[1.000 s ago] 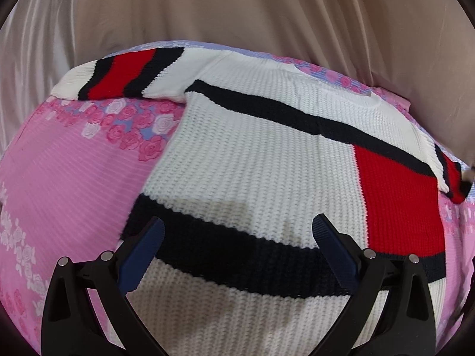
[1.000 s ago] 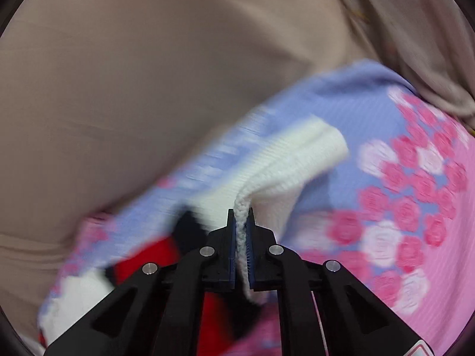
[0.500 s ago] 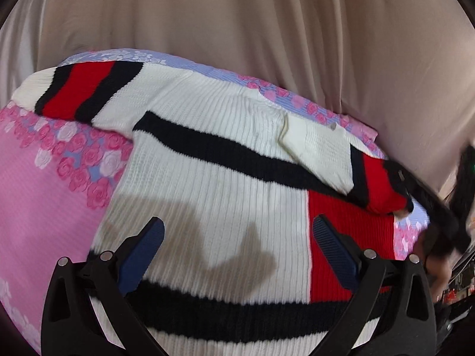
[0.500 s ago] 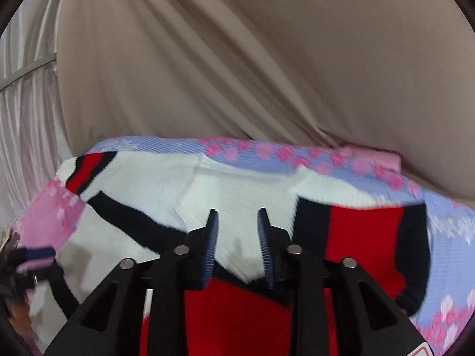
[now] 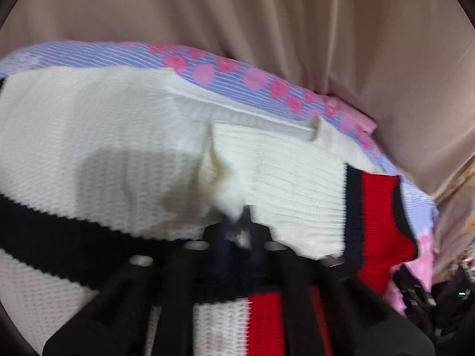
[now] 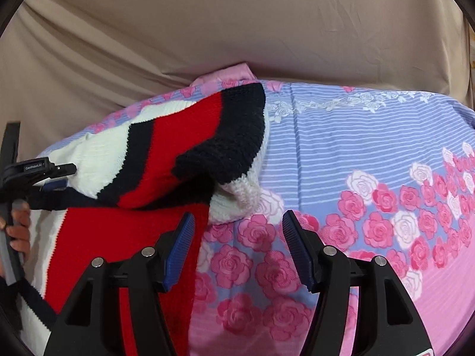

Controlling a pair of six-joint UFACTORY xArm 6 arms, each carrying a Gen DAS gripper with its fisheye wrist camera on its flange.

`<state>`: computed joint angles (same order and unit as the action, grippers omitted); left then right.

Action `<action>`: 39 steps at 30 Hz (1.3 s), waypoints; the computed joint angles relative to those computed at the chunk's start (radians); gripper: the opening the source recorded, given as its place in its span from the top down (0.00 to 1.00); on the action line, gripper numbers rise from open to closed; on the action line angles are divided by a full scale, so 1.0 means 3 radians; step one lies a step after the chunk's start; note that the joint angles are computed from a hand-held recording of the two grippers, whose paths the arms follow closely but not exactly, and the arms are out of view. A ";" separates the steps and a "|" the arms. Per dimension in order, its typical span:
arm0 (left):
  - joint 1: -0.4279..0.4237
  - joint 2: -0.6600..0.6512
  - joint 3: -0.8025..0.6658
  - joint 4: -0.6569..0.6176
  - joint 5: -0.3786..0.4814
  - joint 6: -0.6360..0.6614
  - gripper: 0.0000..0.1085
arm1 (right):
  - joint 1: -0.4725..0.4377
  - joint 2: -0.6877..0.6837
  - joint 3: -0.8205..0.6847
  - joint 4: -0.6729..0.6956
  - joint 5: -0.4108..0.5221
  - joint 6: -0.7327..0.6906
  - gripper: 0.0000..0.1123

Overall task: Fold small clothes
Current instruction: 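Grasp one white sleeve cuff with the right tool while the left tool grasps the other cuff, then fold each held sleeve across the sweater chest with both tools, then open them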

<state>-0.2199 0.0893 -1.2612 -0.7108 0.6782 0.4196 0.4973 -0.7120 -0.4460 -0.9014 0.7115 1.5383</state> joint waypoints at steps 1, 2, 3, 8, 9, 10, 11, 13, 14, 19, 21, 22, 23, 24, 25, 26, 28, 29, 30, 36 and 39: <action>0.0030 -0.0011 -0.0031 -0.0093 0.0017 0.0049 0.96 | -0.0046 0.0071 -0.0033 -0.0026 -0.0082 0.0000 0.47; 0.0051 -0.0061 -0.0040 -0.0113 -0.0031 0.0111 0.96 | -0.0064 0.0141 -0.0082 -0.0056 -0.0111 0.0014 0.53; 0.0075 -0.0151 0.0005 -0.0156 -0.0093 0.0186 0.96 | -0.0076 0.0173 -0.0114 -0.0110 -0.0090 0.0048 0.59; 0.0383 -0.0419 0.0137 -0.0330 -0.0382 0.0453 0.96 | -0.0037 0.0158 -0.0224 -0.0335 -0.0111 0.0221 0.90; 0.0419 -0.0358 0.0116 -0.0231 -0.0374 0.0409 0.96 | -0.0056 0.0313 -0.0294 -0.0207 -0.0119 0.0064 0.90; 0.0435 -0.0254 0.0089 -0.0033 -0.0365 0.0285 0.96 | -0.0071 0.0495 -0.0368 -0.0060 -0.0107 -0.0103 0.90; 0.0447 -0.0188 0.0099 0.0135 -0.0335 0.0204 0.96 | -0.0056 0.0622 -0.0438 -0.0032 -0.0047 -0.0131 0.90; 0.0461 -0.0165 0.0199 0.0234 -0.0323 0.0141 0.97 | 0.0079 0.0598 -0.0507 -0.0193 0.0050 0.0004 0.91; 0.0458 -0.0166 0.0239 0.0186 -0.0366 0.0192 0.97 | 0.0129 0.0530 -0.0500 -0.0331 0.0046 0.0120 0.91; 0.0401 -0.0151 0.0361 0.0245 -0.0505 0.0124 0.96 | 0.0005 0.0740 -0.0510 -0.0087 0.0127 -0.0124 0.90; 0.0497 -0.0285 0.0475 0.0216 -0.0457 0.0307 0.96 | 0.0011 0.0617 -0.0507 0.0070 0.0107 -0.0259 0.89; 0.0484 -0.0291 0.0490 0.0222 -0.0456 0.0320 0.96 | 0.0019 0.0519 -0.0467 0.0154 0.0054 -0.0295 0.83; 0.0492 -0.0318 0.0508 0.0209 -0.0418 0.0355 0.94 | 0.0057 0.0386 -0.0411 0.0199 0.0040 -0.0284 0.80; 0.0515 -0.0376 0.0555 0.0233 -0.0400 0.0377 0.93 | 0.0123 0.0223 -0.0345 0.0240 0.0053 -0.0253 0.78; 0.0500 -0.0435 0.0626 0.0321 -0.0480 0.0335 0.93 | 0.0189 0.0044 -0.0268 0.0259 0.0035 -0.0177 0.76; 0.0507 -0.0540 0.0723 0.0337 -0.0570 0.0391 0.90 | 0.0262 -0.0156 -0.0187 0.0202 -0.0036 -0.0057 0.74; 0.0516 -0.0680 0.0794 0.0272 -0.0625 0.0491 0.79 | 0.0422 -0.0217 -0.0264 0.0069 -0.0007 0.0022 0.71; 0.0505 -0.0715 0.0773 0.0249 -0.0612 0.0485 0.73 | 0.0492 -0.0083 -0.0417 0.0049 0.0060 -0.0035 0.71; 0.0480 -0.0713 0.0725 0.0226 -0.0587 0.0478 0.72 | 0.0489 0.0089 -0.0556 0.0058 0.0014 -0.0128 0.71; 0.0199 -0.0307 0.0467 0.0857 -0.0560 -0.0023 0.72 | 0.0235 0.1402 -0.1244 0.0419 -0.0430 -0.0776 0.81; 0.0248 -0.0385 0.0639 0.0719 -0.0739 0.0305 0.73 | 0.0052 0.1156 -0.0855 0.0247 -0.0456 -0.0587 0.85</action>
<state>-0.1454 -0.0261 -1.0696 -0.4951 0.4564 0.5110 0.5129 -0.3652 -0.7023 -0.8271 0.5747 1.3622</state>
